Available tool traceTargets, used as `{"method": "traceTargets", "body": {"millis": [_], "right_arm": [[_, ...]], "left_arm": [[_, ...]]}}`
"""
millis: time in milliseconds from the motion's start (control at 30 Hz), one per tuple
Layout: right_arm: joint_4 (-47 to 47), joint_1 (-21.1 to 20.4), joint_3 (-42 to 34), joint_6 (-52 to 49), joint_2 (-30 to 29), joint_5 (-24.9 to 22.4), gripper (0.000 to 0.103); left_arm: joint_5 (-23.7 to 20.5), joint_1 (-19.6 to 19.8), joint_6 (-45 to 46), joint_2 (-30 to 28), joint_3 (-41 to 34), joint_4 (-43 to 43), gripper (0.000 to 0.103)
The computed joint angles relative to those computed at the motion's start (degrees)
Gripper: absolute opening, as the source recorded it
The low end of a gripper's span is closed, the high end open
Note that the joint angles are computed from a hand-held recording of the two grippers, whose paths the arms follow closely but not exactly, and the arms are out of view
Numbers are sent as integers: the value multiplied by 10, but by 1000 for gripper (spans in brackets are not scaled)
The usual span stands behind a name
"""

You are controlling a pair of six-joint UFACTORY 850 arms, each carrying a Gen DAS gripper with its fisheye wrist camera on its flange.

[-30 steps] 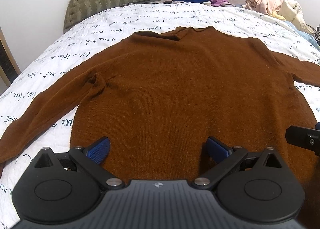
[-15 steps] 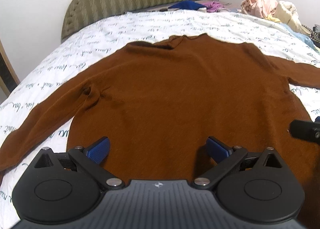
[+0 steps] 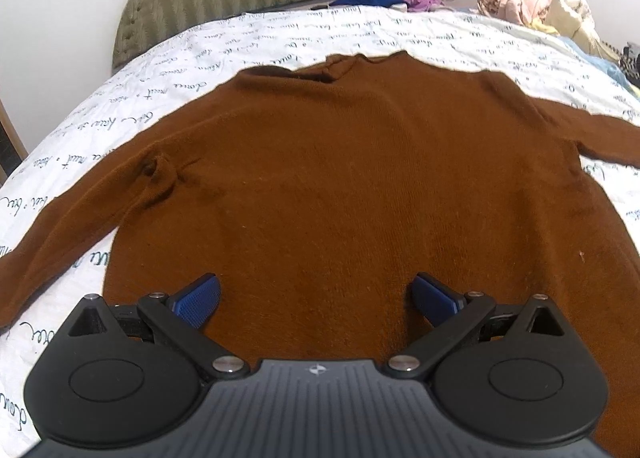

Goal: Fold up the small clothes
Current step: 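Grasp the brown sweater's sleeve cuff with the right gripper, then lift the sleeve and lay it across the sweater body with the right gripper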

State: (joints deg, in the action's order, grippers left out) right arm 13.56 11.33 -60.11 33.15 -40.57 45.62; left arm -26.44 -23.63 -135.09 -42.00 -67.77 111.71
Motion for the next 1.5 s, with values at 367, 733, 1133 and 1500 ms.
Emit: {"method": "traceTargets", "body": {"millis": [367,733,1133,1500], "right_arm": [[-134,-107,-75,349,-110,107,103],[-74,-117,-136,382,-154,117,68],[10,-82,-121,177,-94,33,14],[178,19,-155,-158,-47,60,14]], "left_arm": [[-1,0,4,-9,-9,-4,103],[-10,-1,-3,-12,-9,6,103],[-62,-6,-19,5,8,41,103],[-55,23,-54,28,36,53,103]]}}
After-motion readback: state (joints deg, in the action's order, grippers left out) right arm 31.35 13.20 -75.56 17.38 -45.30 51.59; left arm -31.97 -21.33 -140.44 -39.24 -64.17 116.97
